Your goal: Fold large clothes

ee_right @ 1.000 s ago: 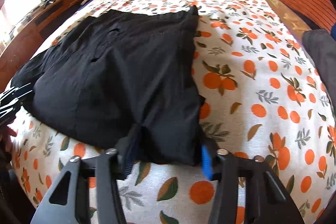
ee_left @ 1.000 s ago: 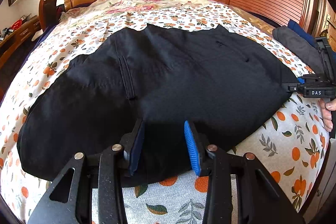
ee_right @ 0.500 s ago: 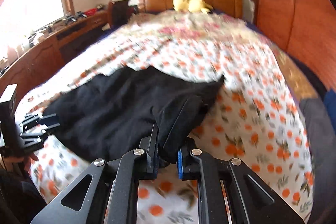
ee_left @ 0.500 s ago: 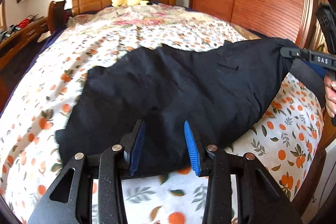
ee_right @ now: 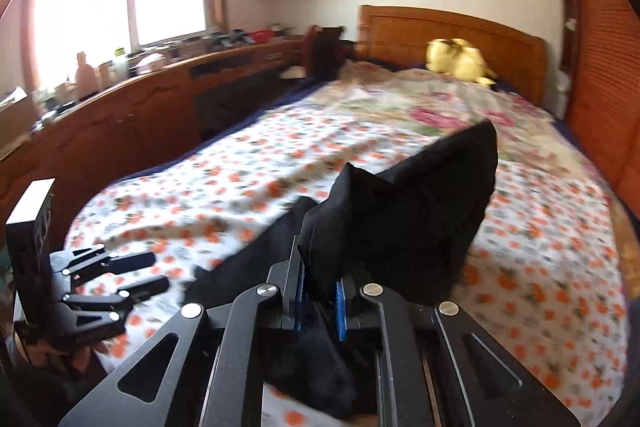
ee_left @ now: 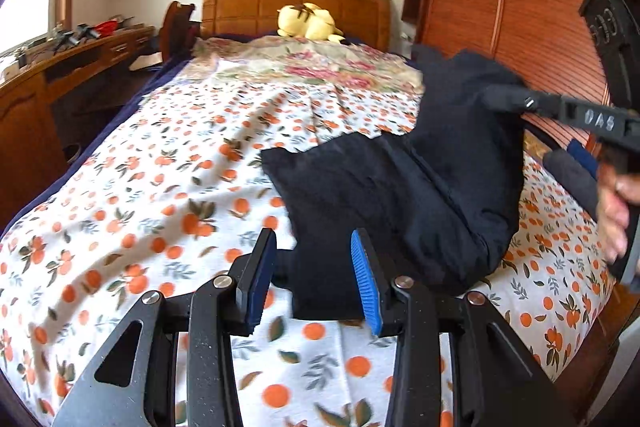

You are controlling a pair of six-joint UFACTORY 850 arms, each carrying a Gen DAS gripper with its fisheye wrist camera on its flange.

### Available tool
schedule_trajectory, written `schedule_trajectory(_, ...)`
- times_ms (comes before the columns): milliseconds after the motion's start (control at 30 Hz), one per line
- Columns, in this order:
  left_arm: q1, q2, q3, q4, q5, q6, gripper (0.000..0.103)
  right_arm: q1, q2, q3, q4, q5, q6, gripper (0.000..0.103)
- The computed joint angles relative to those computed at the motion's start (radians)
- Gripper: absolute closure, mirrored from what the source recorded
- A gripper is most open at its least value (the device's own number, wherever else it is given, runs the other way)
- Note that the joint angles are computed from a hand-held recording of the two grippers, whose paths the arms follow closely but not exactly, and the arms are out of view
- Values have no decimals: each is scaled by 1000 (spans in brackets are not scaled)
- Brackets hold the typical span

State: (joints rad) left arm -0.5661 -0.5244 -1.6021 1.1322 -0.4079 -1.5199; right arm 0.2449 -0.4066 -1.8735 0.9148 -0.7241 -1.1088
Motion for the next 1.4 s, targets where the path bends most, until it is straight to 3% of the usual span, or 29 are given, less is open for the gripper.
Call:
schedule_trajectory(167,13,37,54,76,-9,-112,63,58,-27,21,-79,38,85,91)
schedule_trajectory(267,24,45,68,82,-4,-132,63,79,-84,-43,-158,22,158,89)
schedule_trajectory(467,27,35,59,67,-5,-115,63,100,-108,-136,-243,-38,228,70)
schedule_trajectory(633,16,21,36,45,-5,-78,63,71,-17,-33,-196,72,85,57)
schedule_trajectory(733,9,4,12,30,-3,-51,63,47,26,45,-216,133,81,57)
schedule_trajectory(967,-7,-38,-46,-16,4,19,63,3,-53,14,-330,93,227,57)
schedule_trajectory(1100,-7,-58,-67,-53,24,53,63,-6,-112,-30,-289,3,245,57)
schedule_trajectory(1400,-10,-122,-143,-187,33,185,63,-23,-113,31,-195,43,146,57)
